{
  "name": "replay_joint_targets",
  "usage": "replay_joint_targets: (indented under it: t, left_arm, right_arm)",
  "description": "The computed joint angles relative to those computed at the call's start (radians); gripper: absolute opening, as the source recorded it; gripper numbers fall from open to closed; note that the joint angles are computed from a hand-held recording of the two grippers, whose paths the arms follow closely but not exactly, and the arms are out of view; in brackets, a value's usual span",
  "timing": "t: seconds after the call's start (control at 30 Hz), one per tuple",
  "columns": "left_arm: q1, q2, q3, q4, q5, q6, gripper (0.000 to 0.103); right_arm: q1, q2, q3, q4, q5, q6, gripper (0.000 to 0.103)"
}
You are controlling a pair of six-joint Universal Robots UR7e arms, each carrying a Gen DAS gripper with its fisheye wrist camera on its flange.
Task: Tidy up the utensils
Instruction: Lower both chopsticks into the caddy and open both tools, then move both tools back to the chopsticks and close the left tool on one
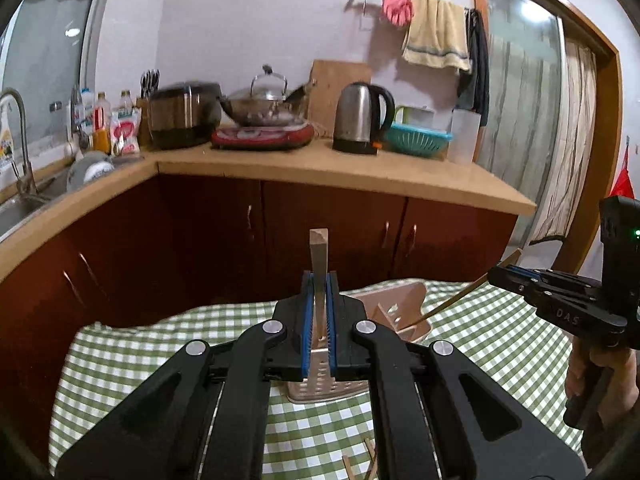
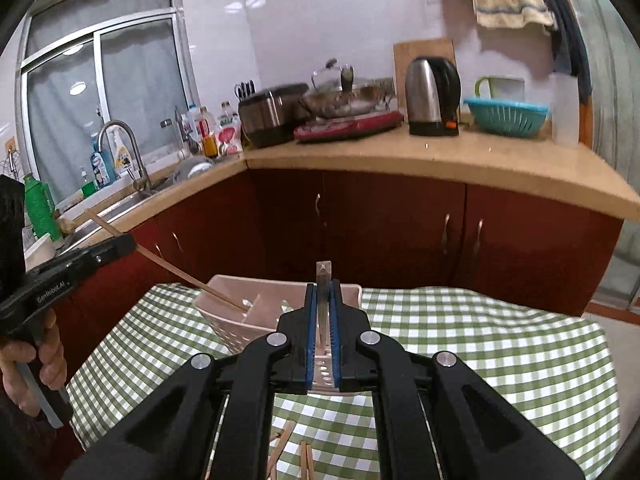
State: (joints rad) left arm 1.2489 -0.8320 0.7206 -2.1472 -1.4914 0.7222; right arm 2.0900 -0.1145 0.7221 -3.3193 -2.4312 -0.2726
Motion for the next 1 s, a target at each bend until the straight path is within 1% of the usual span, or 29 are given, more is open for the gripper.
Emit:
replay_joint_targets:
  t: [0.07, 0.13, 0.2, 0.27, 0.3, 0.33, 0.4, 0.47, 0.53, 0.63, 0.8, 0.9, 1.0]
  left_arm:
    - [0.006, 0.013, -0.007, 0.009, 0.005, 0.003, 0.006]
    - [0.010, 0.022, -0.011, 0.008, 0.009, 0.007, 0.007]
    - [0.013, 0.027, -0.009, -0.002, 0.016, 0.010, 0.016]
    - [0.016, 0.029, -0.007, -0.009, 0.008, 0.004, 0.038]
    - [0.018, 0.030, -0.008, -0.009, 0.004, -0.001, 0.042]
    - [0.020, 0.030, -0.010, -0.009, -0.003, -0.007, 0.045]
    - [0.021, 0.029, -0.007, -0.019, -0.004, -0.008, 0.048]
    - [0.021, 0.023, 0.006, -0.040, -0.002, -0.009, 0.056]
    - [0.021, 0.016, 0.017, -0.054, -0.003, -0.008, 0.057]
    - [0.018, 0.006, 0.031, -0.087, -0.003, -0.011, 0.065]
    - [0.015, -0.034, 0.083, -0.164, -0.018, -0.010, 0.072]
    - [0.018, -0.091, 0.173, -0.261, -0.030, -0.002, 0.076]
    - [0.030, -0.158, 0.281, -0.343, -0.046, 0.010, 0.077]
  right_arm:
    - [-0.009, -0.001, -0.001, 0.016, 0.007, 0.020, 0.007]
    - [-0.014, -0.003, 0.006, 0.000, 0.015, 0.023, 0.007]
    - [-0.015, -0.008, 0.011, -0.008, 0.014, 0.025, 0.007]
    - [-0.015, -0.009, 0.015, -0.018, 0.007, 0.025, 0.011]
    - [-0.015, -0.008, 0.013, -0.022, 0.002, 0.019, 0.019]
    - [-0.015, -0.003, 0.007, -0.033, -0.006, 0.010, 0.031]
    - [-0.012, 0.008, -0.008, -0.059, -0.018, -0.013, 0.042]
    - [-0.008, 0.015, -0.018, -0.085, -0.033, -0.040, 0.046]
    - [-0.004, 0.020, -0.025, -0.113, -0.046, -0.064, 0.053]
    - [0.007, 0.022, -0.026, -0.166, -0.066, -0.100, 0.055]
    - [0.037, 0.029, -0.018, -0.285, -0.097, -0.192, 0.055]
    - [0.060, 0.040, -0.004, -0.379, -0.124, -0.268, 0.055]
    - [0.079, 0.046, 0.041, -0.458, -0.147, -0.316, 0.055]
